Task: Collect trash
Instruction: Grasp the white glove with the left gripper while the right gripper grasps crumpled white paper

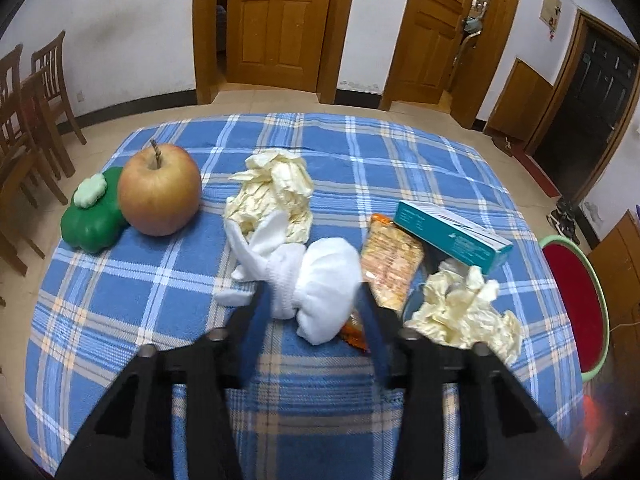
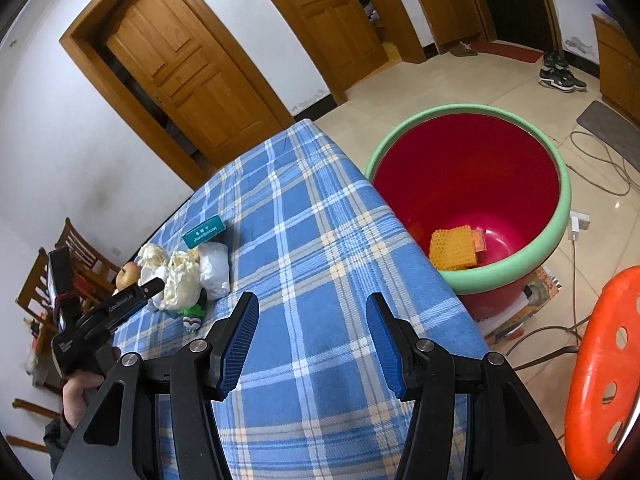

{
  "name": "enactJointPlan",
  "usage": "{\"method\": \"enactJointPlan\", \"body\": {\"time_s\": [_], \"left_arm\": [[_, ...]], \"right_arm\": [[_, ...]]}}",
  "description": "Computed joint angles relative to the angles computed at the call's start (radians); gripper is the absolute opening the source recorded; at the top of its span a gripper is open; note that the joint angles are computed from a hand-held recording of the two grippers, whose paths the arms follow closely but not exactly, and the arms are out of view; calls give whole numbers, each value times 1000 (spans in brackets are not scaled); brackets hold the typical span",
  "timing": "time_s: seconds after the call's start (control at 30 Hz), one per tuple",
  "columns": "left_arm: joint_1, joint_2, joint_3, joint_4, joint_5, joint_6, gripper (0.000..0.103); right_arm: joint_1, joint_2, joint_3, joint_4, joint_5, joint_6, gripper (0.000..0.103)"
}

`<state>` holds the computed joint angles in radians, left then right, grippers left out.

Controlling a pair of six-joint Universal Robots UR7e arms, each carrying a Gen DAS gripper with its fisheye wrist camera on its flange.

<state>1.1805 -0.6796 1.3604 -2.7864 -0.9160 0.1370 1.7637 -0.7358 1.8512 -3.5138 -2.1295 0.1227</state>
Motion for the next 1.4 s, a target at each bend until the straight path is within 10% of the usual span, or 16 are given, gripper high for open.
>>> {"method": "enactJointPlan", "body": {"time_s": [0.23,0.73,1.4], "left_arm": [[20,-48,41,11,-62,-38,13],[27,-236,265,-102,-158,-41,12],[72,-259,280,-116,-230,-21,12]], "right_arm": [[11,5,-8,13,15,-17,57],[90,69,-127,118,-4,-81,57],[75,267,-430,331,57,-91,44]]}}
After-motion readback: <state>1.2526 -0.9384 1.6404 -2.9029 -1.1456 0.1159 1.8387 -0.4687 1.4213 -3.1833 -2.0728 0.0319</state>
